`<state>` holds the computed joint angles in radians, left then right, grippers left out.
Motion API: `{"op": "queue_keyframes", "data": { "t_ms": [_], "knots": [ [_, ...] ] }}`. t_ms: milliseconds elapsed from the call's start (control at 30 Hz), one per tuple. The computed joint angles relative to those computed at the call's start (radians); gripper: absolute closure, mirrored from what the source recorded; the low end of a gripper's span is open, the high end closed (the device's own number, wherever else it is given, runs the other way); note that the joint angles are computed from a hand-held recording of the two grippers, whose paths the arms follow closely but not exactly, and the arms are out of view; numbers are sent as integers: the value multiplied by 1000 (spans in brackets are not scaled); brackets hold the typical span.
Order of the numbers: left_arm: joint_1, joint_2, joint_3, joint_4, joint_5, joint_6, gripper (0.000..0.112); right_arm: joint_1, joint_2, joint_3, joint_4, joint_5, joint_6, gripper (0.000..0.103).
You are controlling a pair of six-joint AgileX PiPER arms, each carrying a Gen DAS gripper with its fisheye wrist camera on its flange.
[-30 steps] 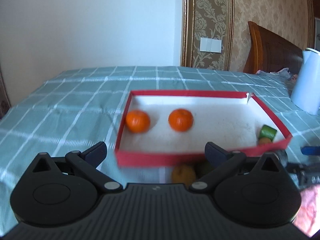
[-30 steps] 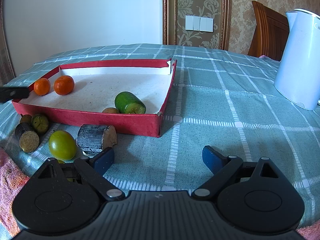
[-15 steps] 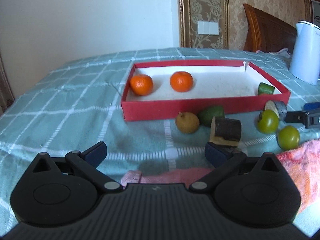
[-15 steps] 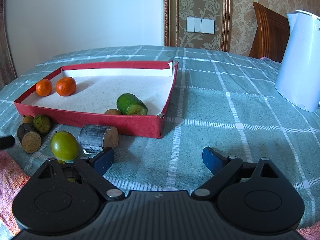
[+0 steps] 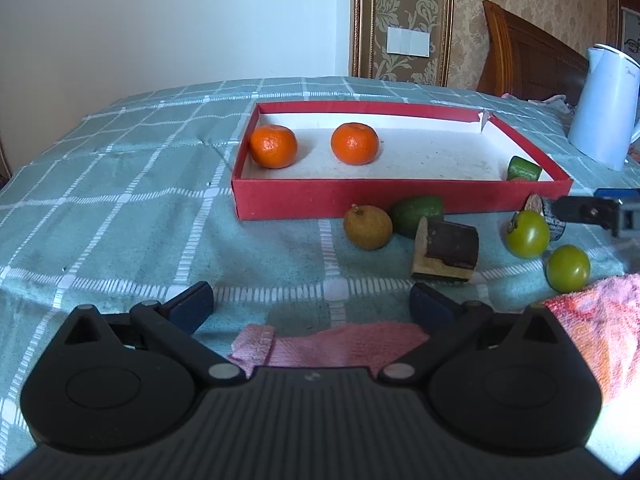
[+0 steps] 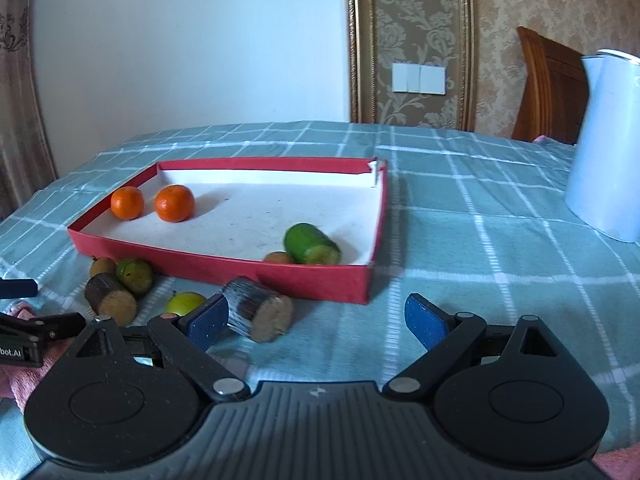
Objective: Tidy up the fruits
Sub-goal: 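Grasp the dark wooden log piece beside the tray with the right gripper, then lower the log piece into the tray and open the right gripper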
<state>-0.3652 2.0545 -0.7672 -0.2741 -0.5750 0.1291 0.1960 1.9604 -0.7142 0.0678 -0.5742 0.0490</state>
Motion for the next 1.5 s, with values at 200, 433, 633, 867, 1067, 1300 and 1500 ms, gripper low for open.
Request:
{"op": "queue_keyframes", "data": {
  "t_ms": [200, 433, 633, 867, 1067, 1300, 1500],
  "knots": [
    [1, 0, 2, 3, -3, -2, 9, -20, 26, -63, -158, 59, 173, 13],
    [3, 1, 0, 5, -1, -3, 9, -104, 62, -115, -518, 57, 594, 42],
    [3, 1, 0, 5, -2, -3, 9, -152, 72, -91, -664, -25, 762, 56],
    [3, 1, 1, 5, -3, -3, 9, -140, 44, -28, -524, -70, 643, 57],
    [3, 1, 1, 5, -3, -3, 9, -134, 3, 11, -438, -103, 537, 57],
    [2, 2, 1, 3, -3, -2, 9, -131, -4, -83, -412, -23, 487, 57],
    [3, 0, 0, 3, -1, -1, 9, -96, 63, -259, -289, 99, 343, 57]
  ]
}}
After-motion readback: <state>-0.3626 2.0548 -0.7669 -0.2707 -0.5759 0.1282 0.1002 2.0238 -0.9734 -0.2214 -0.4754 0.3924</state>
